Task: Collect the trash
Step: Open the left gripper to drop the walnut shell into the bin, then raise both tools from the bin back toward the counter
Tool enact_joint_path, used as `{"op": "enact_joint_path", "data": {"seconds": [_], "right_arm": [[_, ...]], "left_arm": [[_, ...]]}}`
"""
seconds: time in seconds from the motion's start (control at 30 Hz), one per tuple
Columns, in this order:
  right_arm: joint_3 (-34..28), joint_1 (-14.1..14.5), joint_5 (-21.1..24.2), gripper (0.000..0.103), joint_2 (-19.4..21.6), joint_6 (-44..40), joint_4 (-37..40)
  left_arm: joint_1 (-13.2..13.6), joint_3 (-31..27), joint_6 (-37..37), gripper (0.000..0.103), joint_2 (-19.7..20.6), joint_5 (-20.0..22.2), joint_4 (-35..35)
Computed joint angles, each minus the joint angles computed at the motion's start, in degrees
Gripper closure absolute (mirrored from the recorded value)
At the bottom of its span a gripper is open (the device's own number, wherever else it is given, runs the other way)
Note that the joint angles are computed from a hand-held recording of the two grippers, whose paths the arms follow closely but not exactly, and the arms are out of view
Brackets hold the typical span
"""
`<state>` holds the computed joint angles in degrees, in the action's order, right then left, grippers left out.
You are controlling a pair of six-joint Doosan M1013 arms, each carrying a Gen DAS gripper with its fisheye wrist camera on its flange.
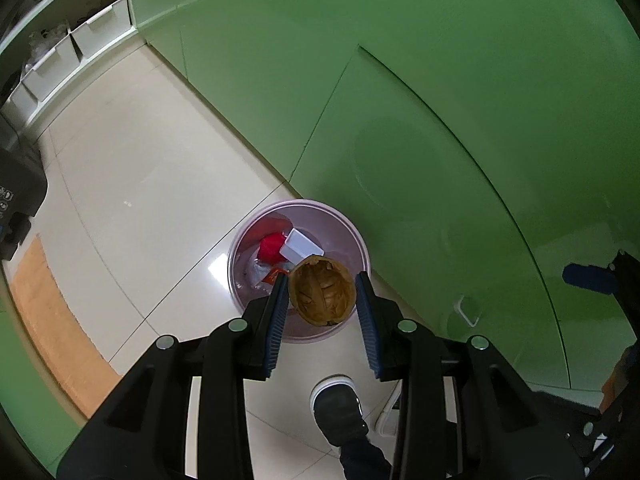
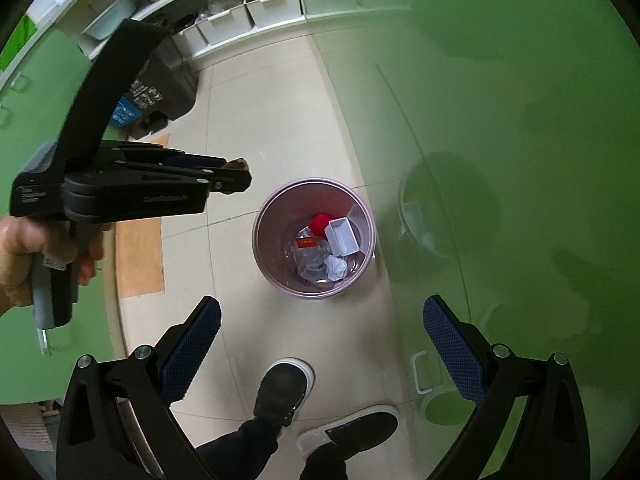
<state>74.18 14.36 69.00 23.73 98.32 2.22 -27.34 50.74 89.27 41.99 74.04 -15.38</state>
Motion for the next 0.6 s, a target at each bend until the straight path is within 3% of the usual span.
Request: {"op": "enact_joint_path", "data": {"seconds": [0.03,0.1,0.13,0.6], "right_arm": [[0.08,-0.03,-0.09,0.006,-0.04,0.17,0.14],[0.34,-0.08,-0.35,0.006,-0.24,0.44,0.32],[0.50,-0.13,-0.45,0.006,-0.36,0.44,0.48],[-2.37,0.77,2.21,0.006,-1.27,0.91,0.59]], "left_arm": [[0.06,-0.06,-0.04,0.031,0.09,-0.01,-0.38],[0.05,1.11,-0.21,0.011,-0.52,-2.22,-0.68],[0.03,1.15,-0.30,0.006,-0.52,-2.49,-0.76],[0.05,-1.82,-5.10,0.003,-2.25,1.03,2.45]]}}
